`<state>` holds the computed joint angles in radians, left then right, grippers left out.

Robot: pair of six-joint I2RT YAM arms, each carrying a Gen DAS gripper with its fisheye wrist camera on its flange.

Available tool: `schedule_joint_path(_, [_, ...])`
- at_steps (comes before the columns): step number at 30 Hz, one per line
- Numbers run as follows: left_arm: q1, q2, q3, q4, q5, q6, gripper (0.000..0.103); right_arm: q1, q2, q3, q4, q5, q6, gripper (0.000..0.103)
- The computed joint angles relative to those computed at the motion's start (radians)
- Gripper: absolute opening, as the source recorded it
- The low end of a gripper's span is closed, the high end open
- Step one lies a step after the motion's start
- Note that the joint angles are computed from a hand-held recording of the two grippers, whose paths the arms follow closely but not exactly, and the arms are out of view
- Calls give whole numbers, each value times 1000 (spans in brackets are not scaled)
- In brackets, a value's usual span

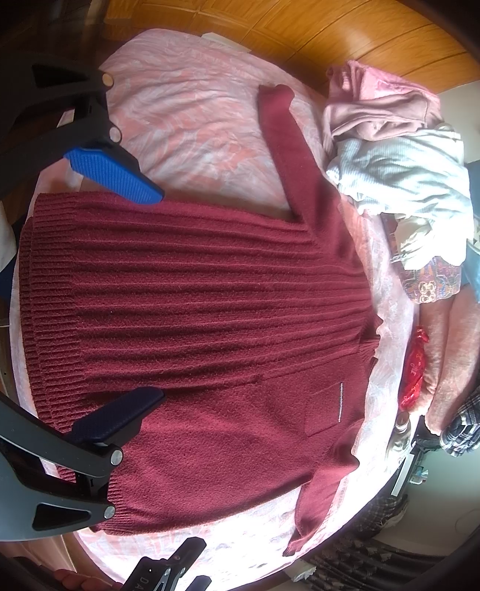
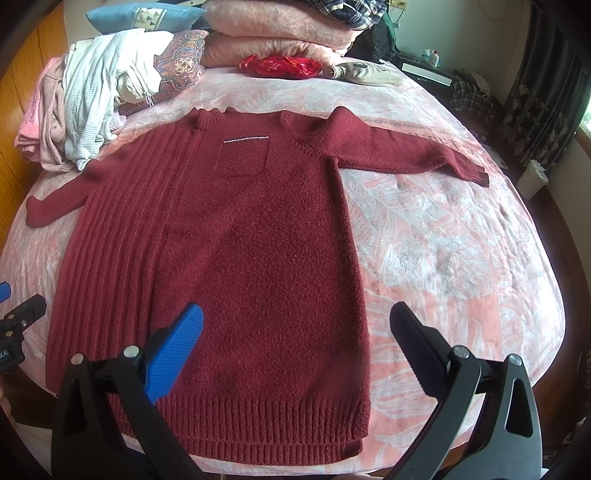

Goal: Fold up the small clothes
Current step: 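Move the right tool to the sweater sleeve cuff and grasp it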

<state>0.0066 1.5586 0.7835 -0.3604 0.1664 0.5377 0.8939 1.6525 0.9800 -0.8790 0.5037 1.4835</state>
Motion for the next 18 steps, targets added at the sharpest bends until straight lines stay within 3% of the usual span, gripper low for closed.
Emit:
schedule_joint_path(3, [-22,26,26,-5,-17,-25,99,-31,-27,-31,22,-13,-23,100])
schedule_joint_path(8, [-112,164,189,-70,-55,-155,99,-230,-157,-130,88,-79,-190,100])
schedule_joint_path(13, [-261,327,361,3,-135,-270,99,-608,-271,-211,151,-133,-527,100])
schedule_joint_path(16, [-345,439,487,0,-167,-323,99,-927,-263,-259,276,-256,-777,100])
schedule_joint_path(18, [-397,520,593,-32,-164,-379,99,-1149,-162,-248,351,-389,-934,100])
